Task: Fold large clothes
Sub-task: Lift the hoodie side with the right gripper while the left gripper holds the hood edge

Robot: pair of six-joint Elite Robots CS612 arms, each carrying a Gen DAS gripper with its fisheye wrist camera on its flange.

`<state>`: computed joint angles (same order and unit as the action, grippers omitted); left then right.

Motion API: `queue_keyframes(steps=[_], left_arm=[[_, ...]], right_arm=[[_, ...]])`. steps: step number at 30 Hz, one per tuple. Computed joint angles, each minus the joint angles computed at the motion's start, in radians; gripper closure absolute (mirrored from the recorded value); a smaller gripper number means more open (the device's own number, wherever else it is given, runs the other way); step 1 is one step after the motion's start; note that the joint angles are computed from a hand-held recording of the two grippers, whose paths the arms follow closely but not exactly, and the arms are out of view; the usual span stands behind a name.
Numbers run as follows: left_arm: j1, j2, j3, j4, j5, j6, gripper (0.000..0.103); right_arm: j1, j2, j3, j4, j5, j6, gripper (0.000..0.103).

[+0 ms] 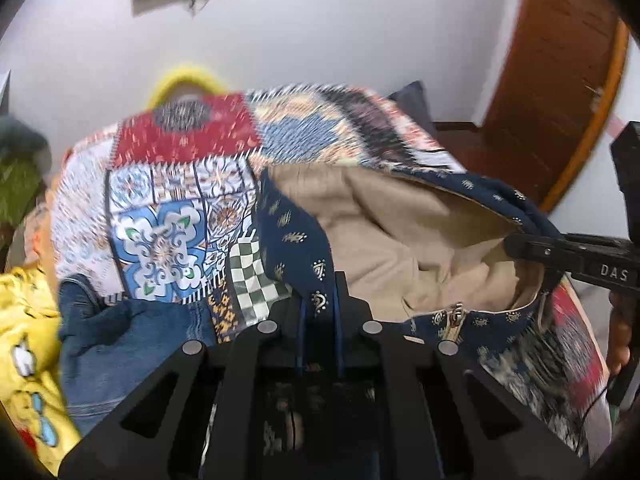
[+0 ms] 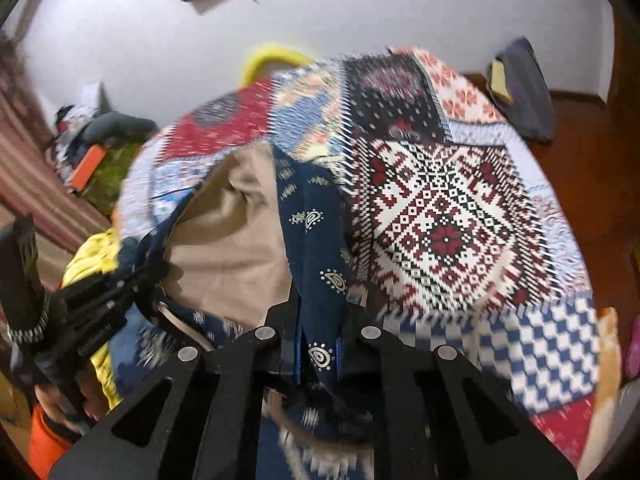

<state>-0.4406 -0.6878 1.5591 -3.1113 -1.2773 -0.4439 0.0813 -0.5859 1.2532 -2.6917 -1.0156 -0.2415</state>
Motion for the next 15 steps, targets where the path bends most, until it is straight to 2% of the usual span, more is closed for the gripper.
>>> queue_keyframes(steps=[2,6,9,11,15], left_arm=[[-0.013,-0.035,0.049,-0.021,-0.012,0.019,0.093],[-0.038,-0.084,0.137,-0.030,-0.023,0.029,0.093],[-0.047,-0.093,0.180,-0.023,-0.039,0.017,0.093],[-0.055,-0.091,0.208,-0.012,-0.049,0.004,0.093],[-0.066,-0.081,0.241,0.010,-0.078,-0.036,0.090]], right_arm=[[-0.016,-0.051,0.083,-0.028,0.027,-0.042,0.093],[-0.035,-0.128,0.228,-0.083,0.033,-0.120,0.093],[-0.043,-0.148,0.281,-0.090,0.038,-0.145,0.093],[-0.046,-0.160,0.326,-0.123,0.016,-0.155,0.093],[-0.046,-0.151,0.360,-0.134,-0.041,-0.162,0.092]])
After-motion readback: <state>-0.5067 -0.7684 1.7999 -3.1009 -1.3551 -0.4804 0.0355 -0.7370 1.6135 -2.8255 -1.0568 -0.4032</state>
